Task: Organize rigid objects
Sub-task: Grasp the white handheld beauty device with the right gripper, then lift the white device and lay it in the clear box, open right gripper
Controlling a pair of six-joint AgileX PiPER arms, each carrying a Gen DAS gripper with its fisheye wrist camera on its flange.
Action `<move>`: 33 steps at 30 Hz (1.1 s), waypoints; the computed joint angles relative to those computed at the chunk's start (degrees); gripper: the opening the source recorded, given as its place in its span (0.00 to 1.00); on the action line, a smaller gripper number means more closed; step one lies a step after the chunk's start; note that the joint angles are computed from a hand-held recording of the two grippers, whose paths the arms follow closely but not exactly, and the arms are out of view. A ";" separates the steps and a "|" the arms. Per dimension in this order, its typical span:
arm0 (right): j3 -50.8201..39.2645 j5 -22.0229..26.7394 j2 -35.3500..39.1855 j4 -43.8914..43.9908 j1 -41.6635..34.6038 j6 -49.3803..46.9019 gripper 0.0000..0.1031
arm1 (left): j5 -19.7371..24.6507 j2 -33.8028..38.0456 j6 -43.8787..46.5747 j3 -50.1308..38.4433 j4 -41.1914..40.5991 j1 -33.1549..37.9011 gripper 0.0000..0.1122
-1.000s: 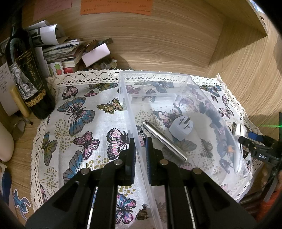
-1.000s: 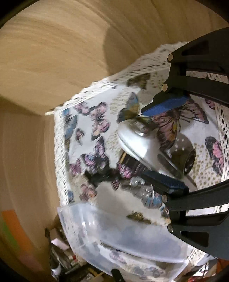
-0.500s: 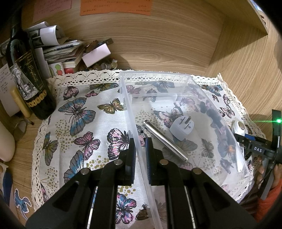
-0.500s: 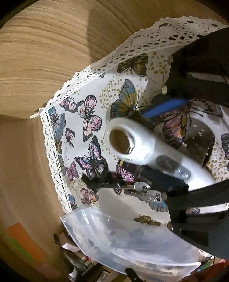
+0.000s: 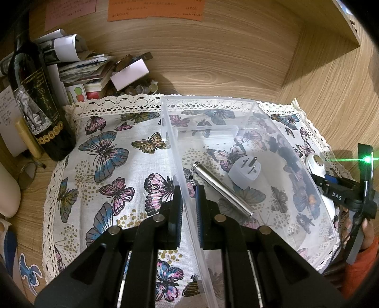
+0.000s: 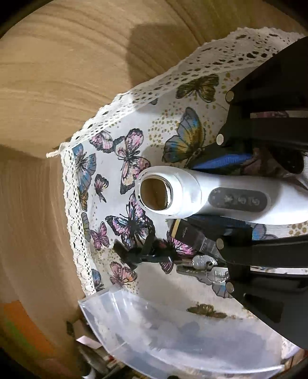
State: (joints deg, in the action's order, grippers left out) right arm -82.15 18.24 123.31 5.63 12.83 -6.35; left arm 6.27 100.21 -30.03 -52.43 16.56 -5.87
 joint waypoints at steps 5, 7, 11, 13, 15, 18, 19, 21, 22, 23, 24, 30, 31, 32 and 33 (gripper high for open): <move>1.36 -1.37 -1.97 7.15 -0.46 -7.26 0.32 | 0.06 0.04 -0.12 -0.06 0.07 -0.01 0.09; 2.62 -2.32 -3.75 14.09 -1.02 -13.54 0.32 | 0.07 0.05 -0.34 -0.08 0.38 0.01 0.09; 4.99 -4.61 -7.80 23.53 -1.47 -22.55 0.32 | 0.02 0.02 -0.69 -0.02 0.65 -0.07 0.09; 5.38 -4.44 -9.42 31.10 -2.02 -29.72 0.32 | 0.04 0.05 -1.60 -0.06 1.62 -0.09 0.09; 5.68 -4.28 -10.83 36.81 -2.22 -35.15 0.32 | 0.01 0.06 -1.62 -0.04 1.64 -0.08 0.09; 6.42 -4.49 -13.29 43.86 -1.66 -42.43 0.32 | -0.03 0.05 -1.36 0.00 1.37 -0.07 0.09; 6.61 -4.14 -14.07 46.17 -1.36 -44.88 0.32 | -0.07 0.13 -0.70 -0.08 0.73 0.02 0.09; 6.50 -3.72 -14.79 50.10 -0.71 -48.76 0.32 | -0.01 0.05 -1.69 -0.01 1.70 -0.10 0.09; 6.29 -3.28 -15.23 51.66 -0.23 -50.69 0.32 | 0.00 0.09 -1.57 -0.05 1.62 -0.08 0.09; 6.13 -3.05 -15.54 52.85 0.30 -52.12 0.32 | -0.03 0.05 -1.58 0.01 1.56 -0.10 0.09; 5.89 -2.78 -15.94 53.71 1.16 -53.51 0.32 | 0.00 0.04 -1.59 0.00 1.59 -0.11 0.09; 5.02 -3.69 -16.04 54.95 6.83 -58.40 0.32 | -0.05 0.04 -1.86 0.03 1.83 -0.13 0.09; 4.56 -3.63 -15.73 53.75 7.86 -58.00 0.32 | -0.10 0.09 -1.86 0.00 1.79 -0.15 0.09; 3.92 -3.48 -15.23 51.88 8.90 -56.93 0.32 | -0.15 0.13 -2.34 0.01 2.17 -0.22 0.09; 3.27 -3.11 -14.74 50.43 9.35 -56.07 0.32 | -0.18 0.17 -2.40 -0.02 2.19 -0.26 0.09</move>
